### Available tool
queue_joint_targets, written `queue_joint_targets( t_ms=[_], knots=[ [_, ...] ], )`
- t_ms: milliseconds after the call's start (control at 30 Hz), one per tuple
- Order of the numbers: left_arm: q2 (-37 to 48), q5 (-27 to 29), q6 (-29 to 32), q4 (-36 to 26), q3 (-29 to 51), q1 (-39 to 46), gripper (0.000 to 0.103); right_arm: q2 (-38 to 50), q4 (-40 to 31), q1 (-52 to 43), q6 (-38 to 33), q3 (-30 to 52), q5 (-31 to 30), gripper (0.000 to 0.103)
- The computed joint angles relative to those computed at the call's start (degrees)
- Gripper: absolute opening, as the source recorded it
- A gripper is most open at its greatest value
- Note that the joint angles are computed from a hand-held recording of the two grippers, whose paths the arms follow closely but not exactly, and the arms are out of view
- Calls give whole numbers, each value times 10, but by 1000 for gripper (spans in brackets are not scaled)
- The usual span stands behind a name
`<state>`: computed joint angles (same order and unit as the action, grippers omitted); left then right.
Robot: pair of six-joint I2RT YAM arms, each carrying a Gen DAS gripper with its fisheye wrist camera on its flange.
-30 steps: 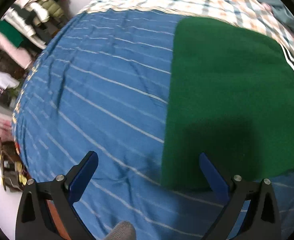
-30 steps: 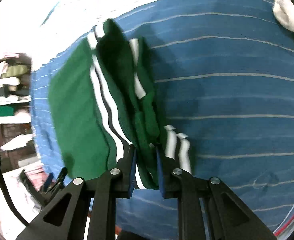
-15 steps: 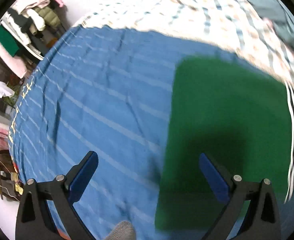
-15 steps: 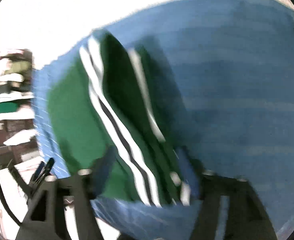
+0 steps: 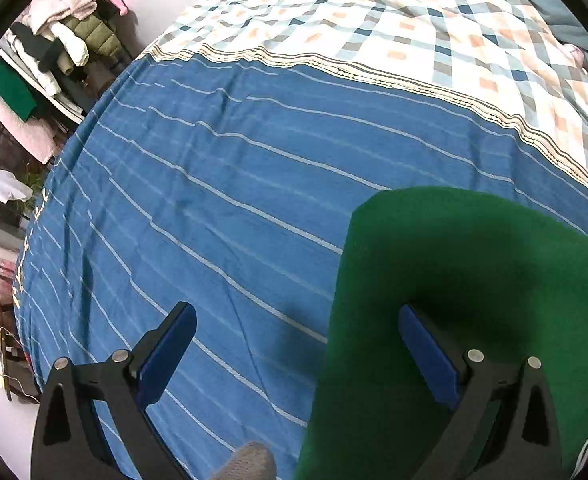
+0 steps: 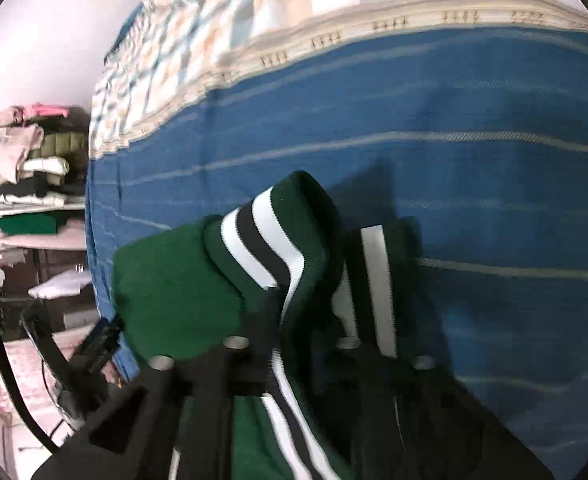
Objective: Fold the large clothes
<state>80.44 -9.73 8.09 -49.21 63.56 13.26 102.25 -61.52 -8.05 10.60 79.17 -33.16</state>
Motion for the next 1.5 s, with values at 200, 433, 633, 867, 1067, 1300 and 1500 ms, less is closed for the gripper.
queue_joint_targets(
  t_ms=[200,433,633,867,1067,1300,1500],
  knots=[
    [-1,14,-10,-22,16,-16,103,-65,-19,-46,30,-5,30,9],
    [4,7,-6,-19,16,-24,103,6,41,-8,84,-38,63,9],
    [-37,36,-15,-96,35,-12,103,-52,-58,-70,1,-29,23,42],
    [-132,58,-64,-215,33,-91,103,-174,-206,-152,-105,-96,68,64],
    [-168,48,-114,-251,-7,-185,103,-261,-238,-181,-108,-224,57,66],
    [-181,27,-116,-240,-48,-200,103,-286,-141,-93,-5,-320,9,65],
    [-200,25,-71,-243,-52,-138,103,-361,-184,-122,12,-289,38,11]
  ],
)
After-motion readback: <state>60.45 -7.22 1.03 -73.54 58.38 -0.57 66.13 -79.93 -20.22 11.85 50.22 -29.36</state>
